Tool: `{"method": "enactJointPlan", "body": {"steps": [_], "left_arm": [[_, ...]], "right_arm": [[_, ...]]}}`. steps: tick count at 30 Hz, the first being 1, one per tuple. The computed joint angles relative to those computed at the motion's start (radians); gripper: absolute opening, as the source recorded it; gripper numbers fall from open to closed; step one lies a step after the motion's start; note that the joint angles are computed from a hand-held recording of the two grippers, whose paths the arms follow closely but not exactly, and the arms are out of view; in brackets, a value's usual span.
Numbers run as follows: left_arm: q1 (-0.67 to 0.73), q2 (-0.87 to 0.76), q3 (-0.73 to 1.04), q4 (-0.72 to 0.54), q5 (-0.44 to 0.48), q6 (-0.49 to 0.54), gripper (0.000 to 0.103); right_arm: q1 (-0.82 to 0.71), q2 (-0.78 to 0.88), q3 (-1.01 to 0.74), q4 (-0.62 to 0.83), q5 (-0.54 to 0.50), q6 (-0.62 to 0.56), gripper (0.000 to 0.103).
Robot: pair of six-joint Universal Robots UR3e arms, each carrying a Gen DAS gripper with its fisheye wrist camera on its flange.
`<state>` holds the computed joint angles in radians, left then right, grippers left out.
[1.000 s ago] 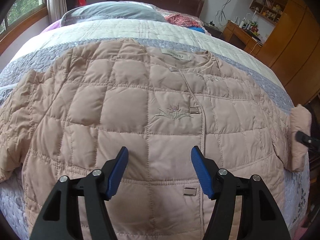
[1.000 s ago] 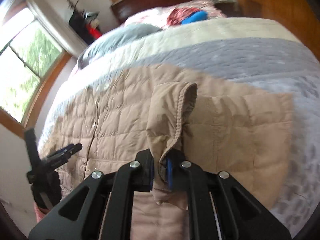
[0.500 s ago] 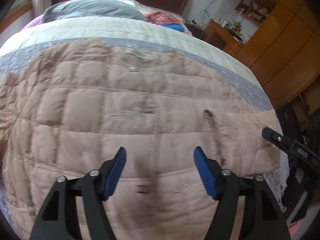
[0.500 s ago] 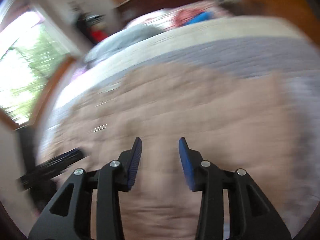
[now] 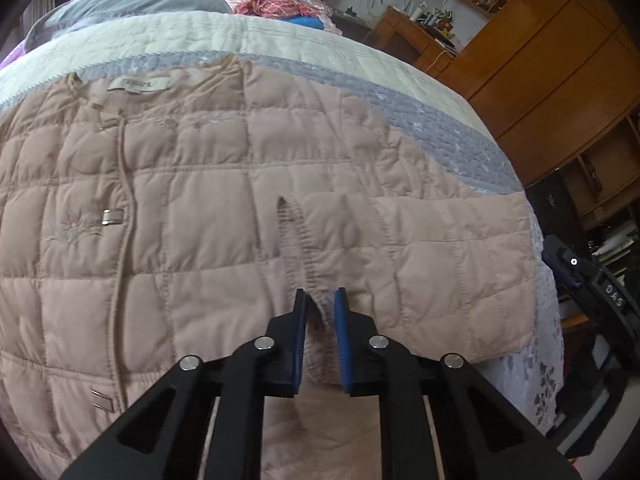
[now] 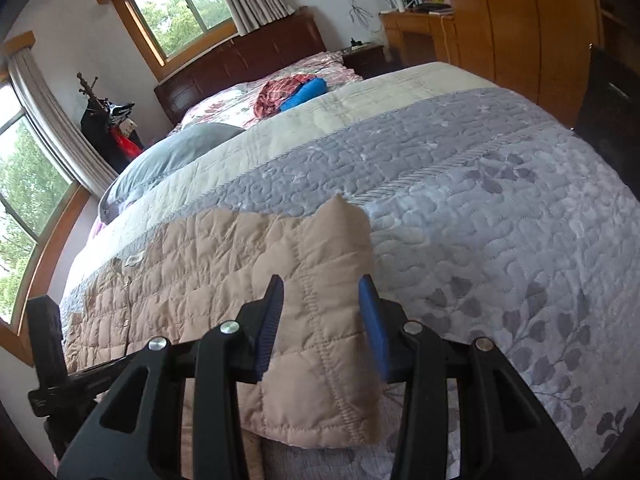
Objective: Fold large clothes
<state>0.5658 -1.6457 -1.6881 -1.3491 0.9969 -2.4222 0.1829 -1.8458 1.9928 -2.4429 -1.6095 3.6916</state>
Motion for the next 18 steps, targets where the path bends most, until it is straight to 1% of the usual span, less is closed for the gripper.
{"method": "enactJointPlan", "body": {"steps": [1, 2, 3, 7, 9, 12, 13, 16, 18], "left_arm": [[-0.006, 0.007, -0.002, 0.005, 0.001, -0.003, 0.010], [-0.012, 0.012, -0.006, 0.012, 0.003, -0.004, 0.007], [-0.015, 0.006, 0.000, 0.008, 0.000, -0.003, 0.002], [0.007, -0.001, -0.003, 0.024, -0.019, -0.024, 0.001], [0.079, 0.007, 0.020, -0.021, -0.055, 0.001, 0.001], [0.195, 0.036, 0.029, 0.010, -0.085, 0.029, 0.001], [0.234, 0.026, 0.053, 0.009, -0.094, 0.030, 0.001], [0.318, -0.043, 0.172, -0.060, -0.115, 0.040, 0.001], [0.366, -0.072, 0.201, 0.012, -0.100, 0.013, 0.001]], "right_arm": [[0.042, 0.072, -0.033, -0.034, -0.031, 0.037, 0.040], [0.061, 0.108, -0.047, -0.051, -0.039, 0.056, 0.040], [0.054, 0.102, -0.039, -0.052, -0.037, 0.060, 0.040], [0.030, 0.074, -0.011, -0.059, -0.021, 0.059, 0.040], [0.023, 0.061, -0.003, -0.056, -0.019, 0.054, 0.040], [0.012, 0.058, 0.005, -0.055, 0.009, 0.050, 0.040], [0.010, 0.065, 0.004, -0.059, 0.027, 0.043, 0.040], [0.019, 0.110, -0.006, -0.089, 0.083, 0.033, 0.040], [0.036, 0.152, -0.023, -0.111, 0.136, 0.020, 0.040]]}}
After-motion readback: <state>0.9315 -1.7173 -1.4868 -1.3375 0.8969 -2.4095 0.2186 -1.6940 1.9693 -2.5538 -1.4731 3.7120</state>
